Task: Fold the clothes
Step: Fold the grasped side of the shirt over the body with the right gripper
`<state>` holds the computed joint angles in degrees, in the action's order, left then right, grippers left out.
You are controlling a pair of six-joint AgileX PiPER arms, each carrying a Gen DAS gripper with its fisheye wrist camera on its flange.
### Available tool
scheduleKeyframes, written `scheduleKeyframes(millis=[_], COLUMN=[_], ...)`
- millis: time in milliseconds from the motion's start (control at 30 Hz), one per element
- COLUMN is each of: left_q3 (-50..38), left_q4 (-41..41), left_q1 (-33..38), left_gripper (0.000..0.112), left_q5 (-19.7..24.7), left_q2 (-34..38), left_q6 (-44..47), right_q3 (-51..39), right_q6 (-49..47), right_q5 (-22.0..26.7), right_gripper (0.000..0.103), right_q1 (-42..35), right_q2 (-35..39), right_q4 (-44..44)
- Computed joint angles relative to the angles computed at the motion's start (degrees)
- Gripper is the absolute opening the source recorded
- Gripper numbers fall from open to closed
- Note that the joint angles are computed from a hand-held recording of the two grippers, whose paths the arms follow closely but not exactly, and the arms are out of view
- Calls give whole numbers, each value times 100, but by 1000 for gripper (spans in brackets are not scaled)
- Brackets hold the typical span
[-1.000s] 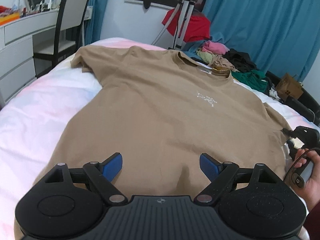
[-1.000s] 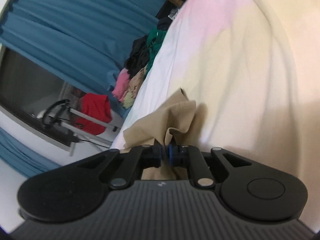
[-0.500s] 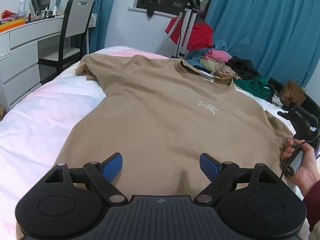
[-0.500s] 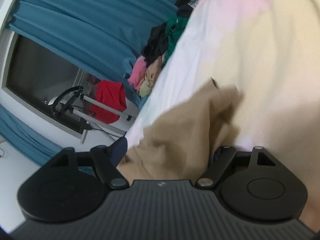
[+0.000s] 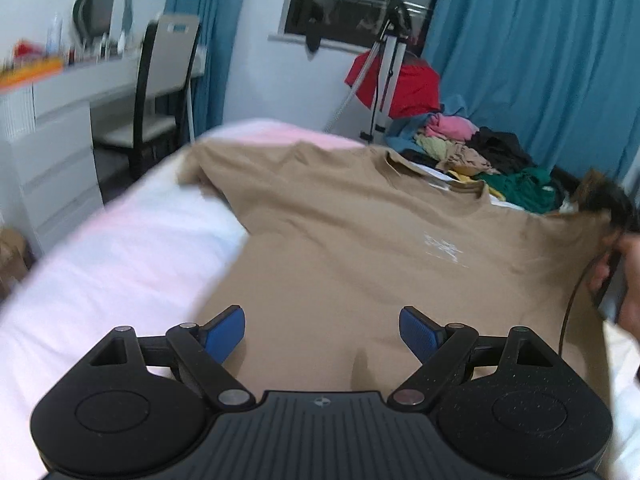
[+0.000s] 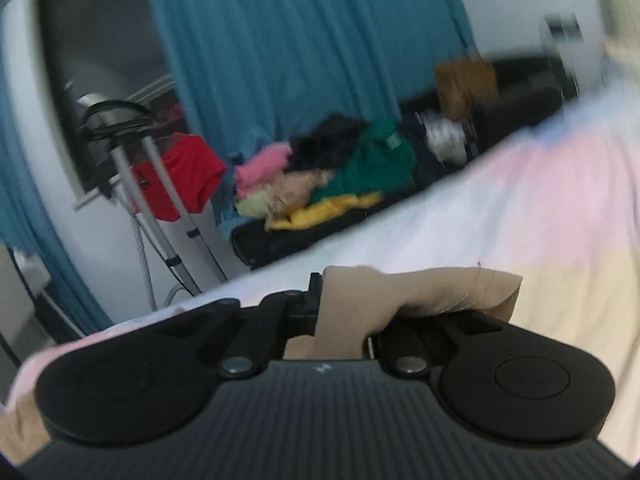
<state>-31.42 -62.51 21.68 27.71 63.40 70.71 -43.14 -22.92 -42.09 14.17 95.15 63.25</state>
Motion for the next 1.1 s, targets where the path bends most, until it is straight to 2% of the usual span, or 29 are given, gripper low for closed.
scheduleKeyframes(millis=[100, 233, 300, 367, 467, 500, 533, 567, 600, 633, 733, 833, 933, 1000, 1100], left_q3=[-208, -592, -727, -730, -758, -766, -763, -762, -742, -720, -583, -472, -334, -277, -134], left_q4=[60, -83, -114, -34, -84, -76, -42, -6, -17, -38, -149, -208, -146, -15, 173], left_q1=[431, 1249, 1438, 1325, 1210, 1176, 1140, 1103, 1027, 950, 778, 740, 740, 782, 863], left_gripper=[86, 86, 86, 86, 86, 86, 86, 86, 86, 86, 86, 86, 86, 86, 86], left_q5=[-148, 340, 537, 356, 220, 223, 238, 256, 216, 172, 3, -62, -37, 139, 517], left_q2=[-79, 213, 386, 454, 688, 797, 873, 948, 986, 1024, 985, 866, 592, 369, -62], left_q6=[438, 483, 493, 473, 569, 529, 452, 372, 391, 423, 611, 644, 516, 334, 48], right_q3=[-834, -2149, -3017, -3801, -4466, -4553, -4580, -4473, -4219, -3932, -3187, -2189, -1188, -600, -73], right_q6=[-1678, -3015, -3785, -4553, -5101, -5187, -5124, -4832, -4312, -3739, -2590, -1571, -988, -1085, -2183], right_q5=[-448, -416, -311, -170, 471, 799, 984, 1083, 1275, 1460, 1795, 1667, 1363, 1049, 417], right_gripper=[8, 9, 9, 9, 12, 18, 43, 71, 79, 82, 82, 82, 82, 82, 82], right_q1=[927, 1744, 1990, 2113, 2043, 1947, 1884, 1848, 1792, 1735, 1623, 1706, 1982, 2306, 3076], right_q2=[274, 1097, 1743, 2340, 2884, 2950, 2988, 2943, 2796, 2616, 2034, 1198, 249, -421, -1307], right_q4=[1160, 2025, 2453, 2847, 3124, 3224, 3224, 3051, 2669, 2212, 1316, 501, 179, 425, 1529])
